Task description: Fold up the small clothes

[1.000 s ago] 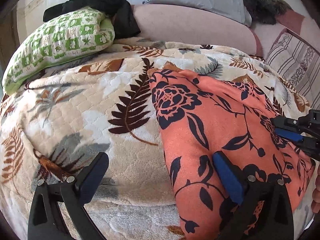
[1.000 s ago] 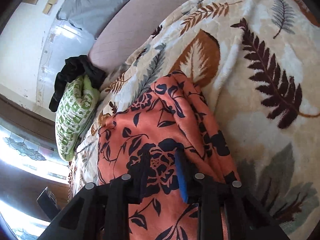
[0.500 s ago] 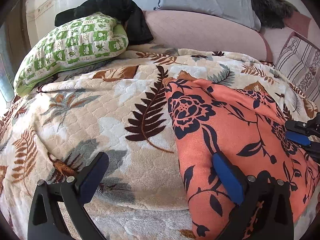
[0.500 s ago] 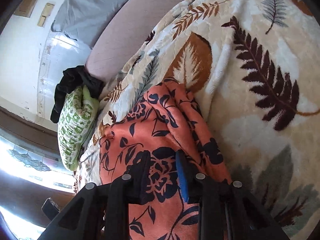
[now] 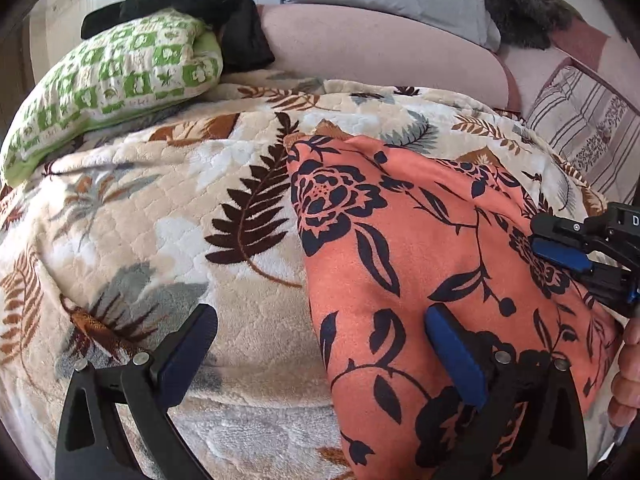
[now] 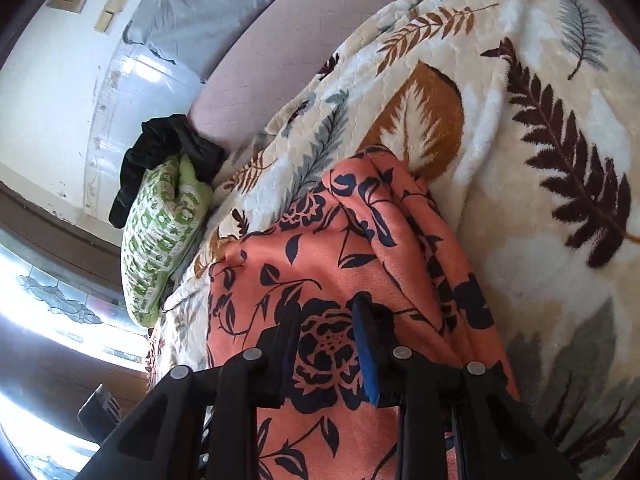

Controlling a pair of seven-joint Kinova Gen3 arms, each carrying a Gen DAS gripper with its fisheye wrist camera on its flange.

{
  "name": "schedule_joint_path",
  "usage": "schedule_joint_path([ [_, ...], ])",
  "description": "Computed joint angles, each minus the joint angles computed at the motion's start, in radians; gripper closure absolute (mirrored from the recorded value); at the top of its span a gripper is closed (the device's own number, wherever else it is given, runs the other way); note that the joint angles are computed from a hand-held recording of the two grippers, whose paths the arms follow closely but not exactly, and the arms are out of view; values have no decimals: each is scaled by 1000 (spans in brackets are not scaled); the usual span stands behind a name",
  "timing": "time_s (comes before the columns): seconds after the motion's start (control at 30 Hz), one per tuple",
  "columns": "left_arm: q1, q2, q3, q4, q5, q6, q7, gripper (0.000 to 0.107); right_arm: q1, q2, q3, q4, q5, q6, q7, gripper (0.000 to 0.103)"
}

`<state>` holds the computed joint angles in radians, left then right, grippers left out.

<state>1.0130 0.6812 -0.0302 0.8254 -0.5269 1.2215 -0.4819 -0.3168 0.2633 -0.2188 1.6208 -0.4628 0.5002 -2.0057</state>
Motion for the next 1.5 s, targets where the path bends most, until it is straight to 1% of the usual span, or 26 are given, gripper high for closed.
schedule_joint_path([
  [0.03, 8, -12, -12, 15, -4, -17, 5, 5, 3, -9, -3, 3, -1, -6, 8, 72],
  [0.1, 71, -14, -82, 34, -60, -17, 44, 5, 20, -32, -15, 26, -26, -37, 35, 71],
  [0.13, 91, -19, -103, 49, -81, -27, 54, 5, 38, -41, -26, 37, -54, -50, 60, 68],
  [0.17, 96, -29, -106, 64, -88, -45, 55, 5, 54, -49, -33, 48, -83, -60, 80, 54],
  [0.2, 93, -37, -90, 75, -108, -55, 64, 5, 68, -58, -35, 57, -119, -66, 103, 38],
  [0.23, 84, -42, -59, 81, -145, -53, 84, 5, 85, -66, -47, 69, -140, -80, 113, 25],
  [0.27, 83, -44, -46, 84, -168, -51, 98, 5, 84, -80, -43, 86, -144, -105, 110, 25],
  [0.33, 84, -38, -41, 71, -186, -36, 87, 5, 51, -103, -5, 98, -127, -121, 101, 25],
  [0.37, 84, -30, -38, 54, -190, -17, 77, 5, 56, -108, -7, 103, -140, -127, 115, 25],
  [0.4, 83, -23, -35, 41, -190, -3, 68, 5, 78, -109, -27, 106, -168, -133, 141, 25],
  [0.43, 81, -22, -34, 40, -189, -1, 64, 5, 95, -111, -42, 110, -189, -138, 158, 25],
  [0.47, 81, -25, -34, 43, -188, -3, 66, 5, 93, -114, -38, 111, -194, -139, 162, 25],
  [0.53, 78, -26, -32, 45, -185, -3, 70, 5, 65, -120, -8, 112, -170, -134, 142, 25],
  [0.77, 72, -27, -28, 47, -180, -3, 68, 5, 74, -113, -7, 108, -193, -112, 165, 25],
  [0.9, 66, -26, -23, 44, -171, -6, 59, 5, 74, -111, -2, 103, -191, -100, 170, 25],
  [1.0, 63, -24, -21, 39, -163, -6, 47, 5, 67, -107, 10, 95, -171, -81, 151, 25],
  [1.07, 66, -21, -24, 34, -164, -2, 43, 5, 75, -106, 7, 95, -182, -74, 159, 25],
  [1.5, 65, -14, -26, 22, -149, 2, 20, 5, 75, -109, 13, 98, -195, -61, 172, 25],
])
